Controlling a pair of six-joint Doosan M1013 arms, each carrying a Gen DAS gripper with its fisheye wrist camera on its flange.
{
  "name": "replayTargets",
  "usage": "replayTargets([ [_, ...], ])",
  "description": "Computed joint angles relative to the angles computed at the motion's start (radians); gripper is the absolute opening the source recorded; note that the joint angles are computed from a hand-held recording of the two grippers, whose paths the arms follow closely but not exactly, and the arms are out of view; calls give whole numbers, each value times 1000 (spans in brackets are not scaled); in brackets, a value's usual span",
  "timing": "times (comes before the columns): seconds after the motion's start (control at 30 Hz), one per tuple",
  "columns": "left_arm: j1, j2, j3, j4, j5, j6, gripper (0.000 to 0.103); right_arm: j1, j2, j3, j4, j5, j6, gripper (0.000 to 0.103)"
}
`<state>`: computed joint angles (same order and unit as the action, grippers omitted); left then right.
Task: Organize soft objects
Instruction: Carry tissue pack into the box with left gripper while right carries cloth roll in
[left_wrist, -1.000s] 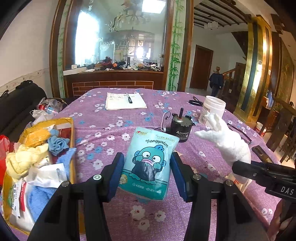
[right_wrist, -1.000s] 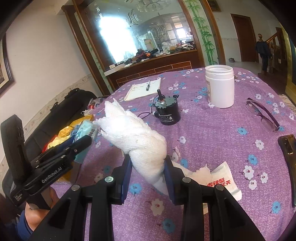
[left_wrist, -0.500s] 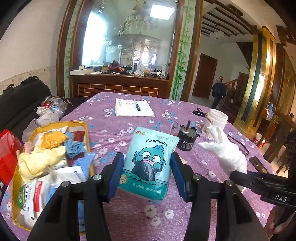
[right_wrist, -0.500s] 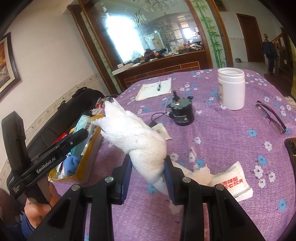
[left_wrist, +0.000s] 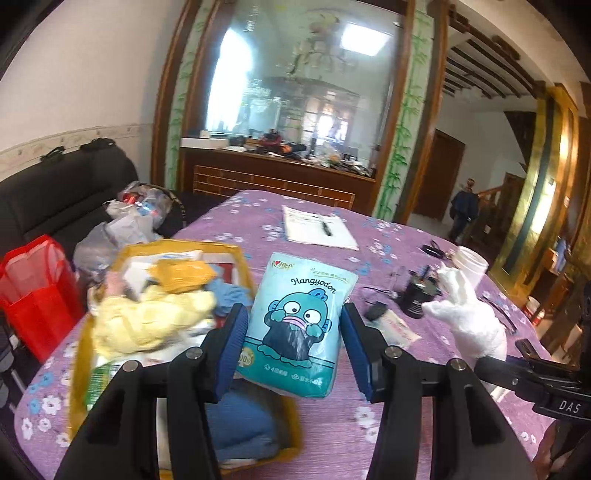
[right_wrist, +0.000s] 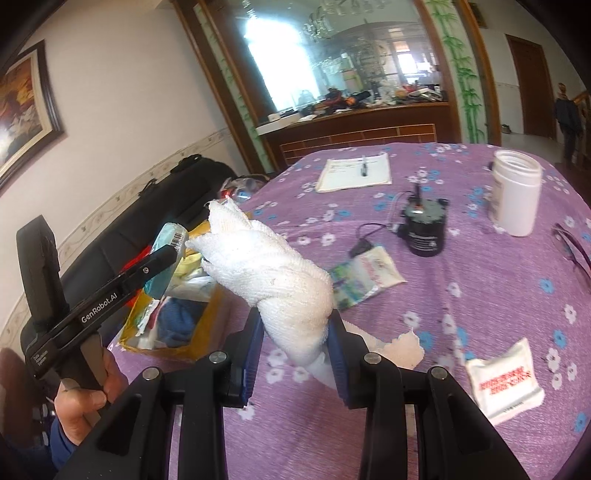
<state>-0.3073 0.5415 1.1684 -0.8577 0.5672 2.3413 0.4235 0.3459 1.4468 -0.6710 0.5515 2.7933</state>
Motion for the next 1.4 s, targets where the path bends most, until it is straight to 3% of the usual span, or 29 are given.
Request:
replayTargets([
  [0.47,72,36,-43,127,-30,-224,50,-16,112,-174,373,-16,-353,38],
  [0.73,82,52,-51,175,-12,-262,50,-36,196,-314,686,-17,-571,38],
  [1.0,82,51,-34,179,-1,-249,50,-38,305,-477,852,20,-678,38],
  [1.17,78,52,-30,207,8,-259,50,-42,377,-565,824,84,-634,38],
  [1.4,65,48,-20,239,-5,-249,50,-58,413,-582,830,126,-590,38],
])
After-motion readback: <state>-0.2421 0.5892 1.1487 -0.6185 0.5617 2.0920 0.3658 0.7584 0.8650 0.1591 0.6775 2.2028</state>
